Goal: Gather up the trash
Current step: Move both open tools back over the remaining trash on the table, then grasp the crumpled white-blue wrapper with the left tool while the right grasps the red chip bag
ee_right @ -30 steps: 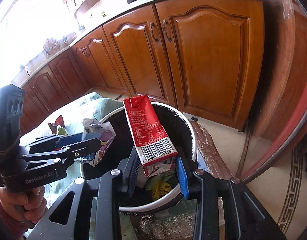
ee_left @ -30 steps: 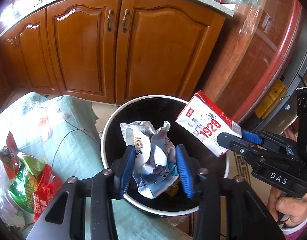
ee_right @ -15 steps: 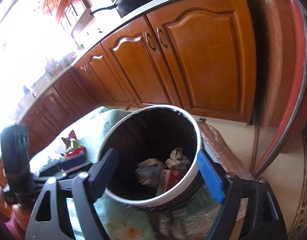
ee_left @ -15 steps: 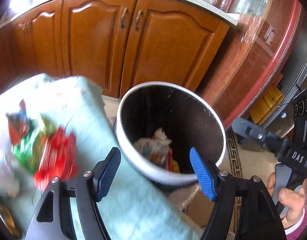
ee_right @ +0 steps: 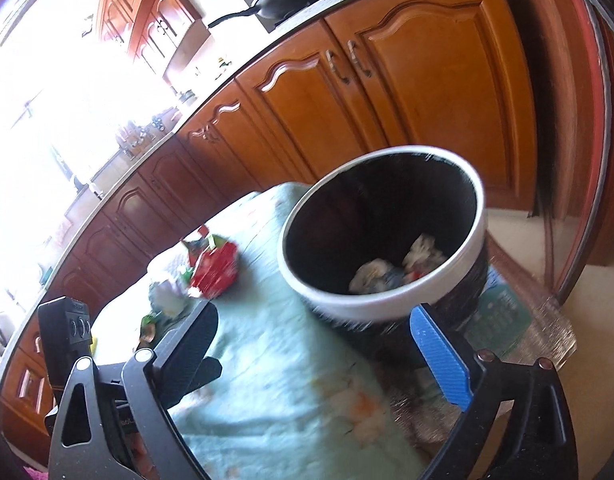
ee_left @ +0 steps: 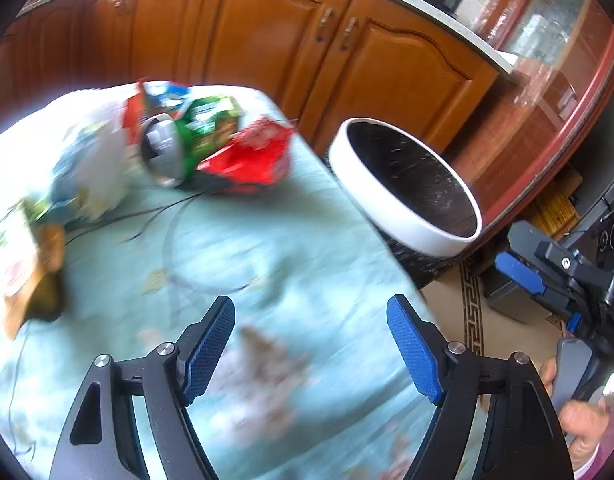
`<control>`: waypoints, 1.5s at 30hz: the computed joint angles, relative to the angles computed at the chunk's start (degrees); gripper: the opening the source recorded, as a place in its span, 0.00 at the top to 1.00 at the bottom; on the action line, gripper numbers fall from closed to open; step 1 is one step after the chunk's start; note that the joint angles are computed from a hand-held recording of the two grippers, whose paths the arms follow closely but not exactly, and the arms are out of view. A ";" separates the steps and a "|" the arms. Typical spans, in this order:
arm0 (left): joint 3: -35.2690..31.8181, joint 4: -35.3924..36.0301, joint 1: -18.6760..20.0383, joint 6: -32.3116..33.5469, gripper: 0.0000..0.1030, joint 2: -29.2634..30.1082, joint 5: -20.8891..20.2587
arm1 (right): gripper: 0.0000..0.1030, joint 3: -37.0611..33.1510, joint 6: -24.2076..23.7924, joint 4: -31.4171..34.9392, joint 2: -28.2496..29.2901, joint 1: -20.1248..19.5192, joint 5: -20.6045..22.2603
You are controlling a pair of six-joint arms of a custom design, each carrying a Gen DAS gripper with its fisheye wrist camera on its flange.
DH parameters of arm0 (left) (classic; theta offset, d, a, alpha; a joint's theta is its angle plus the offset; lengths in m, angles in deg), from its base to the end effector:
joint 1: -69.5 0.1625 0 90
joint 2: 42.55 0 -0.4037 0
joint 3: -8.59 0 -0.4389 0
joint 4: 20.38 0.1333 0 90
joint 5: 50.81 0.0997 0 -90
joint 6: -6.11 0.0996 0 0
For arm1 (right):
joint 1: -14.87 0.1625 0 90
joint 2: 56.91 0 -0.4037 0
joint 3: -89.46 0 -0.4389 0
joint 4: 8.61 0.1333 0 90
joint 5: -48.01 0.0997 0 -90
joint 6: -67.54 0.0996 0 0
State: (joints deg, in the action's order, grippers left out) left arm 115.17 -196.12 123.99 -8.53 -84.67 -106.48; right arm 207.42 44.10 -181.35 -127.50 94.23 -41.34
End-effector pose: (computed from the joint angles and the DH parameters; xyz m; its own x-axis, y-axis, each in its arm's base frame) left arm -0.2009 -0.6078 -0.0032 -0.9022 0.1112 -0.4167 0.3237 0.8130 -0.4840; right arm 0.0268 -0.5854 0.1968 -0.9626 -0.1553 0.2218 -0.2533 0.8062 -0.5348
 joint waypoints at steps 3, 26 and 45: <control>4.54 -2.04 -0.21 -1.91 0.23 -3.27 0.76 | 0.03 1.55 0.92 -0.45 0.08 0.79 -0.94; 20.97 -8.68 -2.70 -5.61 0.21 -18.03 10.82 | 0.01 4.17 -1.89 -2.47 5.14 7.09 -4.00; 10.96 -4.62 0.64 2.12 0.21 -15.06 13.09 | 0.11 -7.61 5.16 2.97 13.46 9.23 -4.40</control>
